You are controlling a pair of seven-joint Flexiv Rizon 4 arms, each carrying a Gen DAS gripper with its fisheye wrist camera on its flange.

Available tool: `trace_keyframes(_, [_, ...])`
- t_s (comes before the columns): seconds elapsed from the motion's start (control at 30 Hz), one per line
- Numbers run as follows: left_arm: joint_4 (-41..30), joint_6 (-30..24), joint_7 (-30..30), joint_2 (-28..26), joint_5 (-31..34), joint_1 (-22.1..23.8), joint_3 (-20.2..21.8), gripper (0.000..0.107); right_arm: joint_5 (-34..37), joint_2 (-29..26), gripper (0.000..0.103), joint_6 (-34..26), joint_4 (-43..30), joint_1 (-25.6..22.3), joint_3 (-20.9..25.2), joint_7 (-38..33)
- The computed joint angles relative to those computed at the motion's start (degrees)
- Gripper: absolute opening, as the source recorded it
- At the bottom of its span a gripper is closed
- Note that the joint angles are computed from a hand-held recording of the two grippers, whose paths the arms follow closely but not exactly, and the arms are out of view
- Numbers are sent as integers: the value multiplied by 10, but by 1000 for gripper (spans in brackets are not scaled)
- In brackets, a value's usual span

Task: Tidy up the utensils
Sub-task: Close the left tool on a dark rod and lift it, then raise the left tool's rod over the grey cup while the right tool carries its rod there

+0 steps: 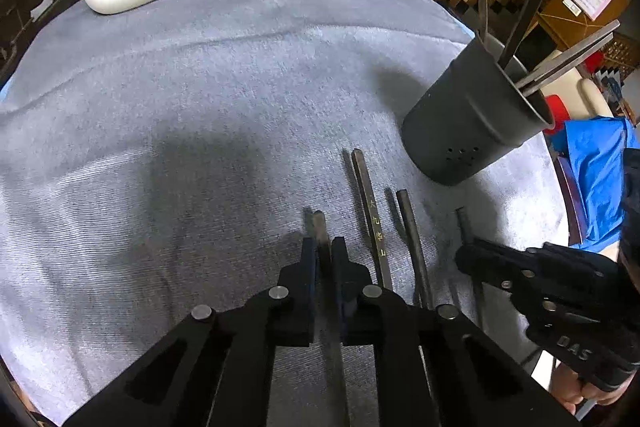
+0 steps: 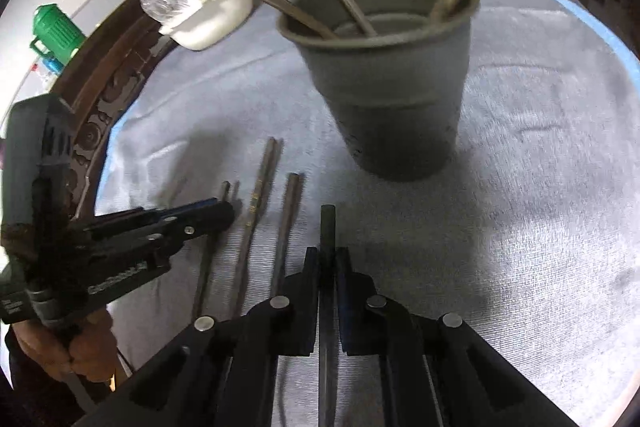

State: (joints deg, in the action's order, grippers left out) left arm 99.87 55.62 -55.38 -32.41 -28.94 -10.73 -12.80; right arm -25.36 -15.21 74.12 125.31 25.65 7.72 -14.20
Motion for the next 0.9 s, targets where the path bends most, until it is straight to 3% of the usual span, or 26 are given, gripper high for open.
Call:
trace_keyframes(0.13, [28, 28, 13, 25, -35, 13, -13, 7, -61, 12, 8, 18, 7, 15, -28, 40])
trace_keyframes(0.3, [60, 75, 44, 64, -90, 21, -32, 6, -185, 38, 8, 41, 22, 18, -62, 114])
trace_keyframes(0.6, [102, 141, 154, 133, -233, 16, -54, 6, -435, 87, 8, 65, 33, -34, -70, 276])
trace_keyframes(0.7, [107, 136, 187, 153, -265, 5, -42, 6, -464, 94, 8, 57, 26, -53, -53, 291])
trace_keyframes(0.9, [105, 118, 181, 149, -257, -13, -11, 6, -496, 115, 8, 71, 38, -102, -21, 326])
